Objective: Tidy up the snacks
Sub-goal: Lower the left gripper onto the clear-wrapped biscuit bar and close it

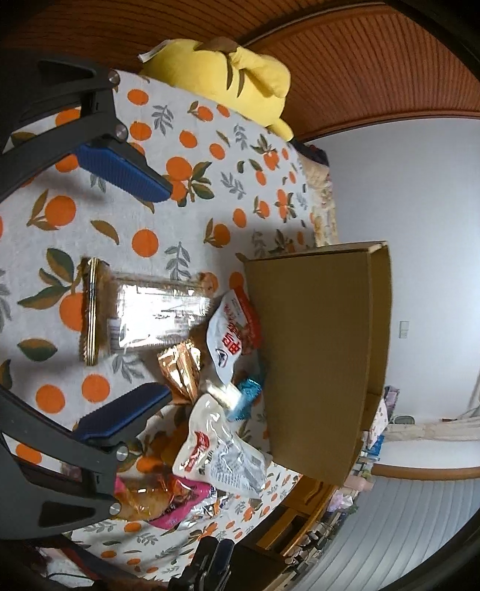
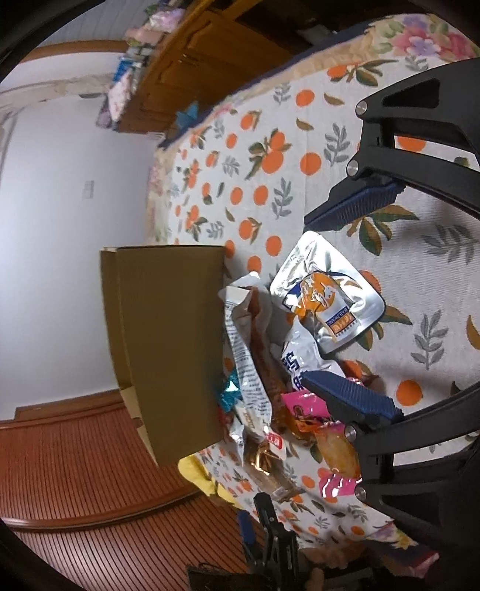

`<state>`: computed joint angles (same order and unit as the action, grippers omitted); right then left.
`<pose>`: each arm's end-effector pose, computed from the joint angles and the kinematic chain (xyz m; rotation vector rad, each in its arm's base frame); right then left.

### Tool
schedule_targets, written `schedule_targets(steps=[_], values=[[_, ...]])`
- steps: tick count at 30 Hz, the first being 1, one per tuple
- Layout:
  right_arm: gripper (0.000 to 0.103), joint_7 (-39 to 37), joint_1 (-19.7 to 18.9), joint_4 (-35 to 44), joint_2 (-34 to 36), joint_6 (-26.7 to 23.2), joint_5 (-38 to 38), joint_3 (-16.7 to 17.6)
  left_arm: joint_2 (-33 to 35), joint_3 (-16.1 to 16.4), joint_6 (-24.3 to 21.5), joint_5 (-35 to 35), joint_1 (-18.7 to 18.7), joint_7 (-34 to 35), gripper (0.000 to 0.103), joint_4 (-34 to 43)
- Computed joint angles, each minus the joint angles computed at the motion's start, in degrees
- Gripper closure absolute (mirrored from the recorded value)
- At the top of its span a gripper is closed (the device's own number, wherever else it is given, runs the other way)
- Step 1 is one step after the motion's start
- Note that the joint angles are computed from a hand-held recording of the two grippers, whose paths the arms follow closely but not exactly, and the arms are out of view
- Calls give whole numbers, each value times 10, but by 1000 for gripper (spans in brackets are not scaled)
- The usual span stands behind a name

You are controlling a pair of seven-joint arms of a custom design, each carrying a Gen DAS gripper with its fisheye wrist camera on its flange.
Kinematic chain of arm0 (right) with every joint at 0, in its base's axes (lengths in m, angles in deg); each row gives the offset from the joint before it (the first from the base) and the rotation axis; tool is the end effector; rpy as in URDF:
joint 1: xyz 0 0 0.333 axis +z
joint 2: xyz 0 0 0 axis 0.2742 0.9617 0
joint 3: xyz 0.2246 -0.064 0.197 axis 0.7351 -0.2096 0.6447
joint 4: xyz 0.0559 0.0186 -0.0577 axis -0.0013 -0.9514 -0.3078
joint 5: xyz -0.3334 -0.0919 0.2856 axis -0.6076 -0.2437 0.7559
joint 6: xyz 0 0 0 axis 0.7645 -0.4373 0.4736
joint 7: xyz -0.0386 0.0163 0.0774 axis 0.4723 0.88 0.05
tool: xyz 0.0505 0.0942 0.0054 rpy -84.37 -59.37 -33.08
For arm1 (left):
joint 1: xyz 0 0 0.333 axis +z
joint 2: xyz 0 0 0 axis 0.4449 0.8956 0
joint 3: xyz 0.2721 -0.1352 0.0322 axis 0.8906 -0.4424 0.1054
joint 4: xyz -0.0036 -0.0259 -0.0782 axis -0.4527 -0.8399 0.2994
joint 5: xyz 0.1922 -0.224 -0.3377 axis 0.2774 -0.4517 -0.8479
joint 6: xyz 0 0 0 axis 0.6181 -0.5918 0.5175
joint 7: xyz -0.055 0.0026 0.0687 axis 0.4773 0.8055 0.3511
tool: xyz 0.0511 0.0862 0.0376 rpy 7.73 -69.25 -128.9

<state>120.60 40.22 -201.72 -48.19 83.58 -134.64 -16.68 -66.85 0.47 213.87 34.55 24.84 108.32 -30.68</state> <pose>0.5423 0.3435 0.4368 -1.4791 1.9041 -0.8037 0.7047 -0.1960 0.4491 -1.1325 2.3705 -1.0416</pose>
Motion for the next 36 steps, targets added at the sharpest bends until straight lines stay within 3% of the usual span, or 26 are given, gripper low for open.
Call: schedule_targets(steps=[4,8,16,23,28,31,33,36], values=[[25,-20,-10,1,12,36,43,-9,18,12,-19,40,-10,-23,5,20],[25,-21,-8,16,27,25,56,-14,27,16,-31,74,-13,-43,7,27],[24,-112,11,62,57,-69,122,-19,37,14,-39,97,-12,-58,8,38],[24,-165,3,32,33,-59,165,-20,51,13,-55,113,-10,-73,9,57],[23,-196,-8,30,37,-27,189,-22,56,7,-75,111,-7,-62,21,64],[22,-221,-9,45,50,-25,197,-24,55,2,-77,97,-2,-46,33,64],[22,-227,-7,48,53,-22,195,-27,53,2,-75,92,-1,-41,50,61],[26,-220,-6,37,46,-8,189,-30,52,4,-79,84,2,-37,56,63]])
